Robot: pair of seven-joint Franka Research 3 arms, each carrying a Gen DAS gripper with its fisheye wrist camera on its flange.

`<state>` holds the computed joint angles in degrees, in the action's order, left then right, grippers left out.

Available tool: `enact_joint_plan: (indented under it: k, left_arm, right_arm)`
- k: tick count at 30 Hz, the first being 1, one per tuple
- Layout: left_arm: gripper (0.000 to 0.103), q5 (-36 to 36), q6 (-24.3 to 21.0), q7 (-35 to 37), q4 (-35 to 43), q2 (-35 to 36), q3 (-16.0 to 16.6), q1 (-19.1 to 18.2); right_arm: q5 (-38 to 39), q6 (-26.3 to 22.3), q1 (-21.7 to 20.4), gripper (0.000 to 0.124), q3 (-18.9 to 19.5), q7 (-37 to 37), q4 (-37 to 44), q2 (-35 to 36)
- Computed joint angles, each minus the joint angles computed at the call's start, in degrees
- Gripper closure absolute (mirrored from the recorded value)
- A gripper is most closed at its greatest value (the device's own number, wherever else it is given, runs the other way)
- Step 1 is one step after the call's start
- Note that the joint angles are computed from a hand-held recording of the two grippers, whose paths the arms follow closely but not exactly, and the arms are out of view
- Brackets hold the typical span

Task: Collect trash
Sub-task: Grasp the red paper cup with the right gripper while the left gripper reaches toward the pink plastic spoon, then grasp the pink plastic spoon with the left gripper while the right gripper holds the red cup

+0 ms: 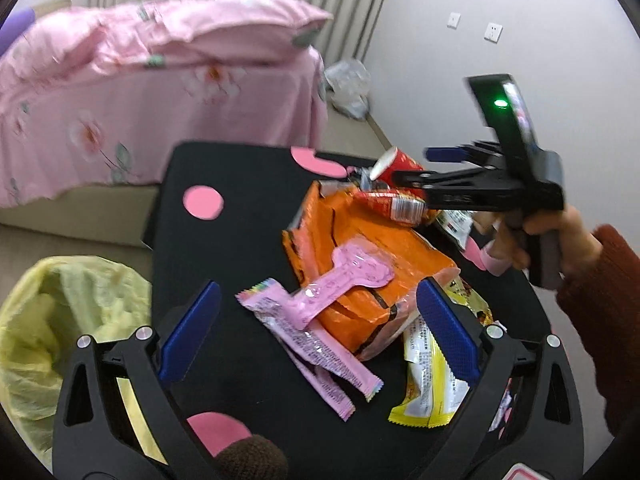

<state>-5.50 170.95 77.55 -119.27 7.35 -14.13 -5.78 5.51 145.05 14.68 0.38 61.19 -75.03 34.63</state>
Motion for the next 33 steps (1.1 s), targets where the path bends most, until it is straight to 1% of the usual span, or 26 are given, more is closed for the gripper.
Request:
enact_joint_plan:
  k: [1, 2, 5, 7, 9, 12, 14, 16, 18, 21, 26, 30, 33]
  left_arm:
    - [0.01, -1.2, -0.4, 1.6, 0.6, 0.6, -0.6, 0.5]
    - [0.01, -1.1, -0.4, 1.9, 0.7, 0.9, -0.6, 0.5]
    - [0.01, 0.3, -1.4, 2.2, 2.0, 2.3, -0.4, 0.4]
    - [0.01, -0.4, -2.1, 3.0, 2.8, 3.1, -0.9, 0.9]
    - [0.01, -1.9, -2.9, 4.1, 4.0, 4.0, -1.8, 1.5]
    - [0.01, -5.5, -3.4, 7.1, 4.6, 4.7, -3.7, 2.8]
    - [0.011, -5.2, -4.1, 7.7, 5.6, 5.4, -3.4, 2.4]
    - [0.016, -2.5, -5.3, 5.7, 6.8, 6.3, -1.9, 1.1]
    - [0.019, -3.1, -7.0, 6.0, 8.1, 7.2, -2.3, 1.6]
    - [0.022, -5.8, -9.2, 7.4, 9.1, 7.7, -3.4, 2.7]
    - [0.023, -5.5, -9.0, 7.8, 8.2, 6.8, -2.9, 1.8]
    - [0.023, -6.0, -9.5, 8.9, 7.8, 6.2, -3.0, 1.5]
    - [0.026, -8.0, -9.6, 11.2, 7.6, 5.9, -3.7, 2.0]
  right_arm:
    - [-0.7, -2.0, 0.2, 0.066, -0.3, -0.2, 2.1, 1.4]
    - [-1.4, -3.3, 0.4, 0.066, -0.6, -0.2, 3.5, 2.4]
    - [-2.0, -1.5, 0.5, 0.068, -0.5, -1.9, 0.7, 0.7]
    - [-2.1, 0.7, 0.5, 0.071, -0.6, -2.1, -2.7, -1.5]
    - [-0.2, 3.3, -0.5, 0.072, 0.4, -2.6, -7.0, -4.7]
    - [5.0, 7.3, -2.8, 0.072, 2.3, -3.8, -12.6, -9.1]
    - [8.7, 9.3, -4.3, 0.072, 3.5, -5.3, -15.8, -11.9]
    - [12.7, 11.2, -5.6, 0.072, 4.5, -7.0, -19.2, -14.8]
    - [17.1, 12.1, -6.8, 0.072, 5.4, -9.2, -22.7, -17.9]
    - [22.2, 13.6, -7.4, 0.072, 5.7, -12.3, -28.0, -22.1]
    - [28.5, 14.2, -7.0, 0.072, 4.2, -14.4, -35.5, -27.7]
    - [30.6, 15.5, -6.6, 0.072, 2.6, -13.9, -40.2, -30.3]
    - [32.1, 16.2, -6.4, 0.072, 1.9, -13.2, -42.8, -31.5]
